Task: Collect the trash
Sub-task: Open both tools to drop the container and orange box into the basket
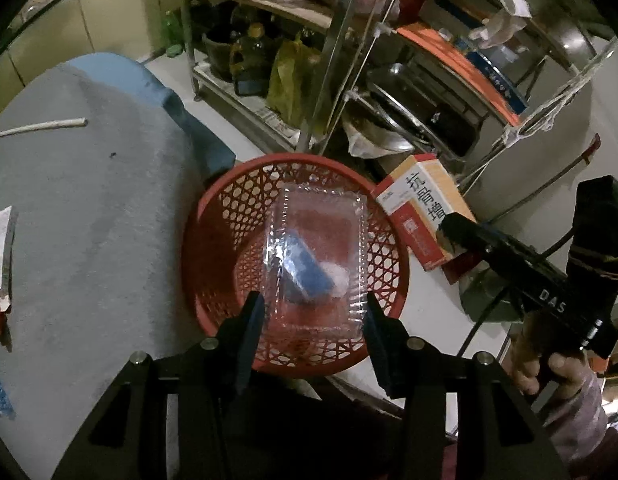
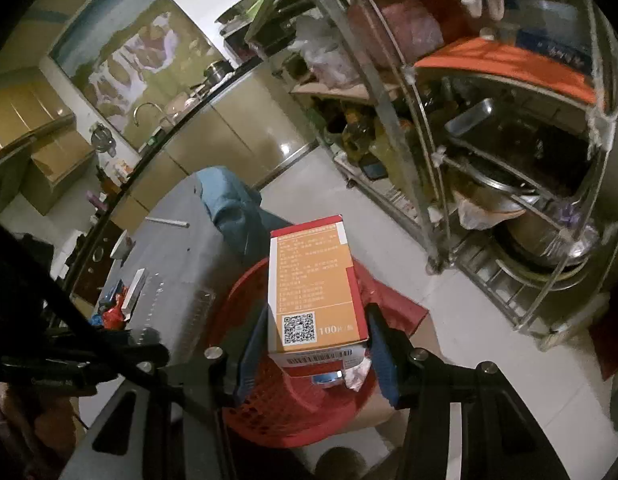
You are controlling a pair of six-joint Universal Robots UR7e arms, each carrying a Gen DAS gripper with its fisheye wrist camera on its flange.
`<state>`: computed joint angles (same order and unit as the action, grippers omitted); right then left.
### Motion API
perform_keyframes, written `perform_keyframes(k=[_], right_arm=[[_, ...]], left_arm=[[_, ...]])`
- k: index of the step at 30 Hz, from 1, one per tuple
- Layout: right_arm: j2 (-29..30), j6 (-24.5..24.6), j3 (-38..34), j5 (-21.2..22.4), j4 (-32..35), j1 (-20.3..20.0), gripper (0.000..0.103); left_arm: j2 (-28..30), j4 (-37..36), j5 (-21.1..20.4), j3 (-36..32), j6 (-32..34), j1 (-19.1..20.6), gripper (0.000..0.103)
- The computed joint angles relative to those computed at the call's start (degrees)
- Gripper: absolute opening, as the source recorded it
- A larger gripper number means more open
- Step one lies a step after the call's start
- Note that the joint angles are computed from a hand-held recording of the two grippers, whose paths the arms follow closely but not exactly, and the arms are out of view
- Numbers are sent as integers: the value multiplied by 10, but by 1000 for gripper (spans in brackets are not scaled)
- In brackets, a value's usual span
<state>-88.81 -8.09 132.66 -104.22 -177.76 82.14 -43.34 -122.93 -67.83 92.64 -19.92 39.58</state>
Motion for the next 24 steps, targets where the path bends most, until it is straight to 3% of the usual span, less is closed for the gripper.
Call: perform_keyframes(k=[6, 11, 18, 24], right_arm=[[16, 41, -16, 16, 53, -6, 54], [21, 58, -17, 41, 46, -14, 56], [67, 48, -40, 21, 47, 22, 56], [134, 42, -72, 18, 56, 67, 56]], left_arm=[[-2, 19, 3, 4, -30, 16, 53], [-40, 5, 30, 45, -51, 21, 54], [-112, -7, 64, 117, -97, 33, 55], [-206, 4, 126, 185, -145, 36, 55]])
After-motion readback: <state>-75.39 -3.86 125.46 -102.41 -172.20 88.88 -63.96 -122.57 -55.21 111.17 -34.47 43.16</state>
